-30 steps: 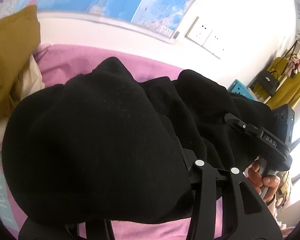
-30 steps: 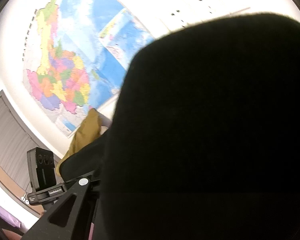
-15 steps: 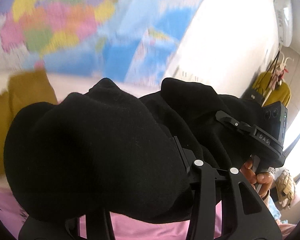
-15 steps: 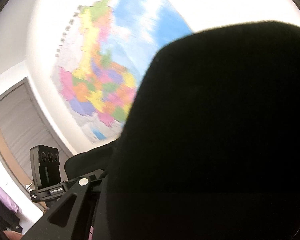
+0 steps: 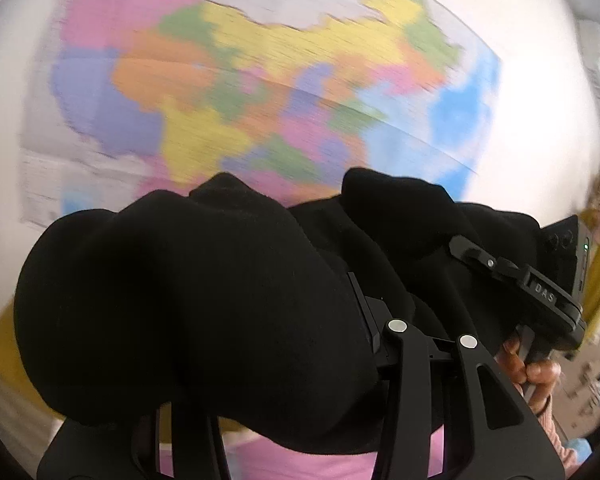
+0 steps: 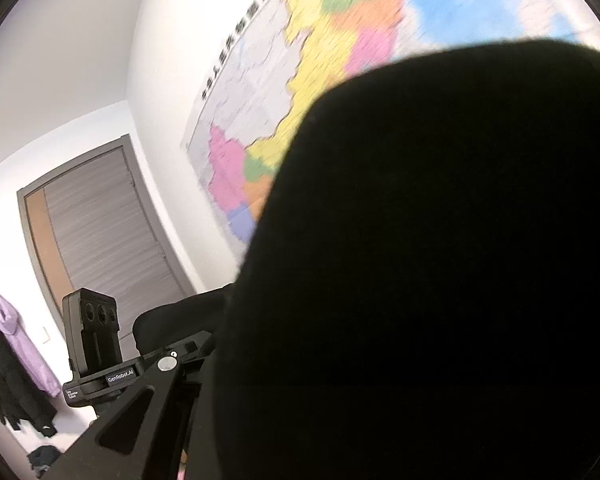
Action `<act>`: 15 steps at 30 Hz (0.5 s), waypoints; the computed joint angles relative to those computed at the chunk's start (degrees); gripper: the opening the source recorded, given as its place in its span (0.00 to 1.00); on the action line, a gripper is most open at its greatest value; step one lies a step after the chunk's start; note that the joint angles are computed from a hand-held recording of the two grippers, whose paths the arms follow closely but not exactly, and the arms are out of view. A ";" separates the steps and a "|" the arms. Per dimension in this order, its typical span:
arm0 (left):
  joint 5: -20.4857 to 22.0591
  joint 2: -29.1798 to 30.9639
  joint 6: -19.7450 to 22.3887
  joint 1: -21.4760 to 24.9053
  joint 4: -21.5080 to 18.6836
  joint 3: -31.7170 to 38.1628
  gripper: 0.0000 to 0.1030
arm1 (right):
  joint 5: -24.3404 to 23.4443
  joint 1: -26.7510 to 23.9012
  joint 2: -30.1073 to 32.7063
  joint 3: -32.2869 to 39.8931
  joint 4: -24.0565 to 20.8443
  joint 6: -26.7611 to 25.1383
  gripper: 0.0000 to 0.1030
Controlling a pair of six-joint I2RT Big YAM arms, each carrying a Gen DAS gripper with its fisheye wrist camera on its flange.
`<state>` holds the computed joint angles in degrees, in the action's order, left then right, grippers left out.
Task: Fold large clothes
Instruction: 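Lift the black jacket bundle with both grippers and carry it toward the clothes pile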
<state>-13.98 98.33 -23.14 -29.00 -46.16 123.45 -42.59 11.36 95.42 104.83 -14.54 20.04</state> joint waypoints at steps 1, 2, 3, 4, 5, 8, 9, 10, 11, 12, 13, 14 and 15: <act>-0.67 -0.27 -0.36 0.73 -0.24 -0.20 0.40 | -0.12 0.92 1.89 2.57 -0.97 0.07 0.17; -1.70 -0.92 -0.84 1.82 -0.38 -0.87 0.40 | -0.14 1.58 3.30 4.46 -1.66 0.10 0.17; -2.83 -1.39 -0.39 2.82 -0.36 -1.38 0.40 | -0.29 2.58 5.63 7.64 -3.03 0.19 0.17; -3.68 -1.51 -0.39 3.87 -0.71 -1.43 0.41 | -0.47 3.31 7.46 10.18 -4.29 0.13 0.17; -3.82 -1.86 -0.73 4.72 -0.83 -1.85 0.41 | -0.31 4.05 9.21 12.64 -5.50 -0.30 0.17; -5.24 -2.38 -0.26 7.40 -1.64 -2.64 0.40 | -0.15 6.38 15.98 21.83 -9.13 0.16 0.17; -5.95 -2.53 -0.12 8.17 -1.61 -3.07 0.40 | -0.10 6.92 17.89 24.58 -10.41 0.38 0.17; -6.51 -2.57 -0.02 8.97 -1.70 -3.35 0.41 | -0.02 7.57 20.27 28.23 -12.40 0.17 0.17; -6.96 -2.24 0.17 9.89 -2.17 -3.07 0.41 | 0.49 8.30 22.87 32.41 -14.83 -0.30 0.17; -6.93 -1.87 -0.12 10.72 -2.41 -2.72 0.40 | 0.71 8.82 24.83 35.51 -16.40 -0.55 0.17; -6.88 -1.55 -0.13 11.47 -2.46 -2.50 0.40 | 0.87 9.34 26.93 38.87 -18.06 -0.93 0.17; -7.56 -0.99 0.23 12.28 -2.69 -1.99 0.40 | 1.33 9.86 29.02 42.28 -19.79 -1.49 0.17; -8.41 -0.57 0.51 13.00 -2.61 -1.78 0.40 | 1.65 10.42 31.67 46.55 -21.74 -1.98 0.17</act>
